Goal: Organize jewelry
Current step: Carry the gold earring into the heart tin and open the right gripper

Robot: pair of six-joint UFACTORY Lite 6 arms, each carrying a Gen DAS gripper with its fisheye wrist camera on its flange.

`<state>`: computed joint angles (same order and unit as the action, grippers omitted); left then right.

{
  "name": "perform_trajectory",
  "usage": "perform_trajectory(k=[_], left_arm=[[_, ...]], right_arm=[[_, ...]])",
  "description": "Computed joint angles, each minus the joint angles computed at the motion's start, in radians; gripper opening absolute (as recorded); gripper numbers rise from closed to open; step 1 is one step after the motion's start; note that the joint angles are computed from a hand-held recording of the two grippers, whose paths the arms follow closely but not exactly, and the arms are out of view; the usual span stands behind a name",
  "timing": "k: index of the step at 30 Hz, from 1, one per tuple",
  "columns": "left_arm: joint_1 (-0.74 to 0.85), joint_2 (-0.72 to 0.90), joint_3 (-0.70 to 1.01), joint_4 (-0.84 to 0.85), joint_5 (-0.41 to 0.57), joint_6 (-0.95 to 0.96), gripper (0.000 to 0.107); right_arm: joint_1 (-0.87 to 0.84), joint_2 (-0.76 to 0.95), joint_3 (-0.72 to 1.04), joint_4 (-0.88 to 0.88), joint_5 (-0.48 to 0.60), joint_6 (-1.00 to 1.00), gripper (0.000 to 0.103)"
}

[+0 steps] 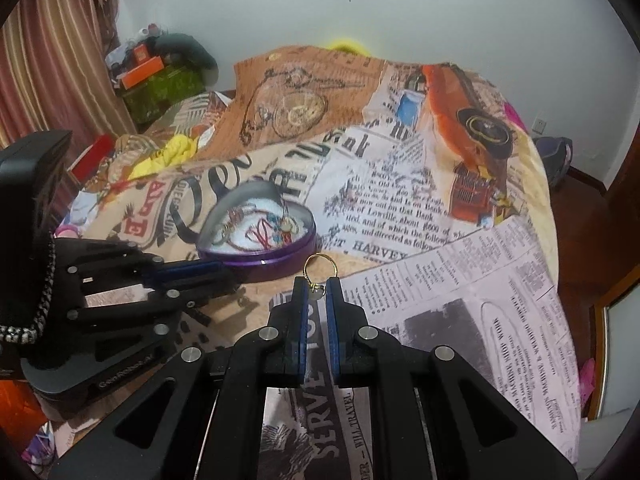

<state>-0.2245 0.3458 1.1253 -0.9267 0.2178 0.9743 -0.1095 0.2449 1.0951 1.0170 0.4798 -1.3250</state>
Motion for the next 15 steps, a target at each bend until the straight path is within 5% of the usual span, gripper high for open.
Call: perform_trajectory(k=[15], left_arm=[[0.081,-0.183,-0.011,-0.052,0.035,0.055,0.009]], right_arm=[[0.034,-0.078,0.049,0.024,0.015,0.033,0.008]])
